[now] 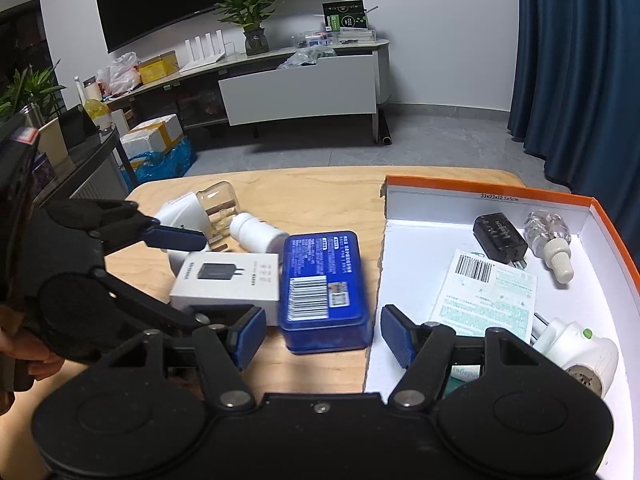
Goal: Organize rigid objects
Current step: 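Grasp the white UGREEN charger box with the left tool while the right tool grasps the blue tin, then lift and carry the charger box and blue tin toward the white lid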
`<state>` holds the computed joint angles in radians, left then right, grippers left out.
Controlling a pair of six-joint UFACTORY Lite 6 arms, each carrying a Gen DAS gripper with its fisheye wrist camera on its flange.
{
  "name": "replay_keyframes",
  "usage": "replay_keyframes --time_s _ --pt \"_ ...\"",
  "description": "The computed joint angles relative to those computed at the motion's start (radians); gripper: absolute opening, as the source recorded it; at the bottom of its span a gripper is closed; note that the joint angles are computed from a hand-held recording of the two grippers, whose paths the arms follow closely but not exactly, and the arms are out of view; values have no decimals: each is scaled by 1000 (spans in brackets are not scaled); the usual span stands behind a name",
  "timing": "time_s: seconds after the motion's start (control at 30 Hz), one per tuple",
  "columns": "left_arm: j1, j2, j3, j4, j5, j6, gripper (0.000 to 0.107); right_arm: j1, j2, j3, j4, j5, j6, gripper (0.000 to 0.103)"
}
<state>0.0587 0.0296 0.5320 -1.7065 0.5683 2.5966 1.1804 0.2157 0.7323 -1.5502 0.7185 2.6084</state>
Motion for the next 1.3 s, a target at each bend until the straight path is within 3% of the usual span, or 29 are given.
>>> replay_keyframes --time_s 0.23,0.4,0.43,0.53,0.87,1.07,1.23,1.3 --pt "-70 97 54 -59 -36 136 87 -20 1 -7 4 -4 3 77" --pt "-20 150 128 91 40 -62 71 -40 9 -5 -18 -22 7 77" --pt "-5 152 135 114 63 -103 61 -44 12 -5 -23 -25 13 77" --pt "22 156 133 134 93 -166 59 -56 23 2 -26 -23 18 77" --pt "56 -101 -89 -147 55 -58 59 -127 59 38 -69 -67 -20 77" --pt "126 -227 -153 -161 44 -166 59 -216 170 165 -58 -138 -152 77" --pt "165 -292 -195 -235 14 -173 59 -293 270 264 -35 -209 -231 76" --pt "162 -306 -206 -294 -17 -141 59 -285 290 291 -14 -191 -258 75"
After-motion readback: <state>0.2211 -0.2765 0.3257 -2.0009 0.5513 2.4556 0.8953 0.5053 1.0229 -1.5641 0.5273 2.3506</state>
